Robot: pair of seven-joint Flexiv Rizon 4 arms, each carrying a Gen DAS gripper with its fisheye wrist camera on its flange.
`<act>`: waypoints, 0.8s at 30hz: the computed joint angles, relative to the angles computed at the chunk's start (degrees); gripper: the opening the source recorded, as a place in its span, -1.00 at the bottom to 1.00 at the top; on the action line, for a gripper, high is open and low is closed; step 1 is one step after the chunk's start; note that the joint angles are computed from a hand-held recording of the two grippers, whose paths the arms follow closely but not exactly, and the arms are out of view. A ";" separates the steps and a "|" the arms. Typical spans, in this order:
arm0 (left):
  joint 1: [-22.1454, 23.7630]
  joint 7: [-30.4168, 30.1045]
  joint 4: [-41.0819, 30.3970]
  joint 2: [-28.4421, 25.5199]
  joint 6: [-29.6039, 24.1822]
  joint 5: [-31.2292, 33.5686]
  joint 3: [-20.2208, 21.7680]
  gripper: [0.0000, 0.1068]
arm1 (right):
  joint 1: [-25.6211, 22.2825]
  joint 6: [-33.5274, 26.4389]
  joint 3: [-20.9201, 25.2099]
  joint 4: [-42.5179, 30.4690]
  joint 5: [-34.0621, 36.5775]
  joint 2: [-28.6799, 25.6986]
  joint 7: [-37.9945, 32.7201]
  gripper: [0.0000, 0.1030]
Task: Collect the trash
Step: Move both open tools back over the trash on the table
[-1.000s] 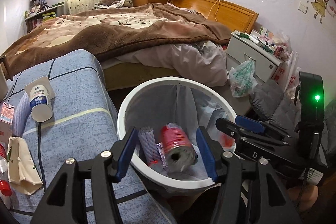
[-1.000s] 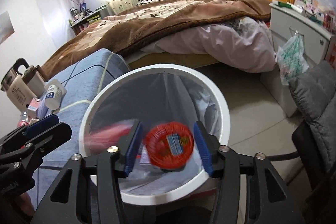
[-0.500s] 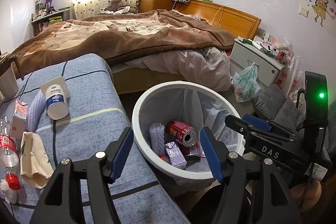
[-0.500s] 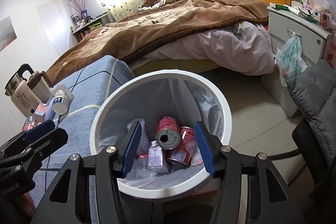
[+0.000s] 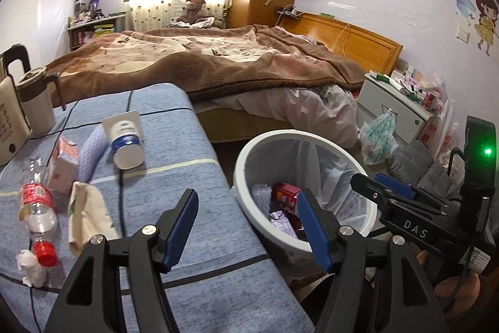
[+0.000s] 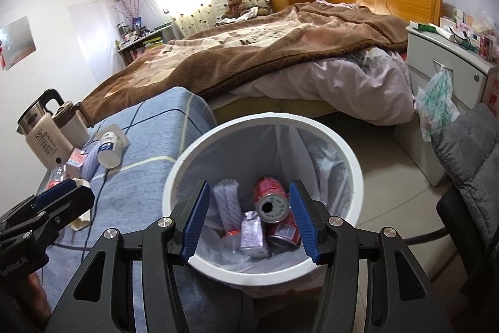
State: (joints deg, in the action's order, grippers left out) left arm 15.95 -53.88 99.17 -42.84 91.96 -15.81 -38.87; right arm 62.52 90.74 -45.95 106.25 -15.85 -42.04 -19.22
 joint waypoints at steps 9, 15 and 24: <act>3.37 -1.37 2.06 0.57 1.88 0.69 -1.10 0.27 | -0.43 -0.33 1.48 -2.66 -1.32 -0.60 -0.38 0.04; 5.30 -4.57 3.22 1.28 3.62 1.81 0.51 0.27 | -2.19 -0.60 4.27 -6.42 -2.93 -1.51 -0.82 0.04; 7.14 -11.10 3.55 2.49 5.46 2.47 6.14 0.33 | -9.27 -2.74 13.62 -16.10 -7.25 -4.37 -0.96 0.04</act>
State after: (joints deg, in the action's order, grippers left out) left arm 23.09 -64.99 102.72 -40.35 97.43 -13.34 -32.73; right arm 53.25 88.00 -32.33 90.15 -23.10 -46.41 -20.18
